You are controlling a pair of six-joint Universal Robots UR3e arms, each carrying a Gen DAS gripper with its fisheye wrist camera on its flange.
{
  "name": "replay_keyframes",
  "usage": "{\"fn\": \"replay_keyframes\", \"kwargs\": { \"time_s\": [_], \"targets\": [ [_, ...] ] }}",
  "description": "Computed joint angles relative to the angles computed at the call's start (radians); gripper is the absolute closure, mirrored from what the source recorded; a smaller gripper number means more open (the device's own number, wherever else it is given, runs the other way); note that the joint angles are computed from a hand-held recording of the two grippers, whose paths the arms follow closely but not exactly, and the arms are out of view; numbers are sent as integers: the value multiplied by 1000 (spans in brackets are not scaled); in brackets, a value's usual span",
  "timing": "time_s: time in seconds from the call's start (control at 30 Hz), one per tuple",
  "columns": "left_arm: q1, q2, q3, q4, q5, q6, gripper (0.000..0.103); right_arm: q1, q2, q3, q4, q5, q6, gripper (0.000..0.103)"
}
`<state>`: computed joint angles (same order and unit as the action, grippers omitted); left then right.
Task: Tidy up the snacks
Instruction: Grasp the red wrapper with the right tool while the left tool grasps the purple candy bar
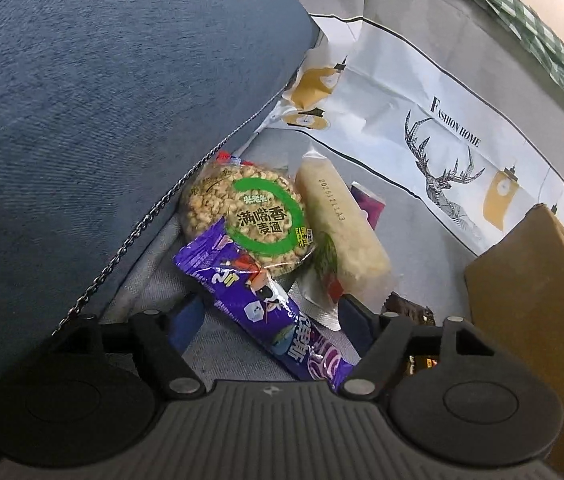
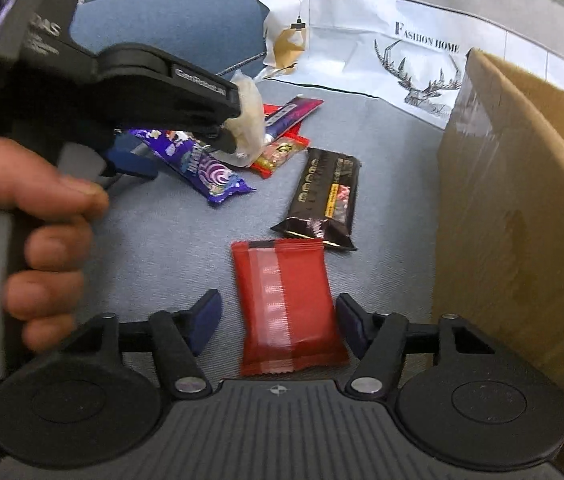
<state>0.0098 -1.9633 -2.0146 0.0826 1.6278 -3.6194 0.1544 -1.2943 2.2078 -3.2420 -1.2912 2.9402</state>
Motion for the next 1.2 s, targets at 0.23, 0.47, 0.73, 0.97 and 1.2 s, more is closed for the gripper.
{"fn": "replay_keyframes", "kwargs": {
  "time_s": [0.23, 0.47, 0.73, 0.97, 1.2],
  "targets": [
    [29, 67, -63, 9, -30, -23, 82, -26, -16, 22, -9, 66, -18, 59],
    [114, 310, -135, -243, -206, 95, 87, -35, -77, 68, -2, 84, -40, 59],
    [179, 560, -169, -672, -354, 359, 86, -73, -189, 146, 29, 106, -64, 59],
    [169, 547, -161, -707, -332, 337, 86, -99, -219, 193, 26, 123, -78, 59],
    [182, 535, -151, -724, -338, 327, 76, -111, -224, 187, 87, 147, -79, 54]
  ]
}}
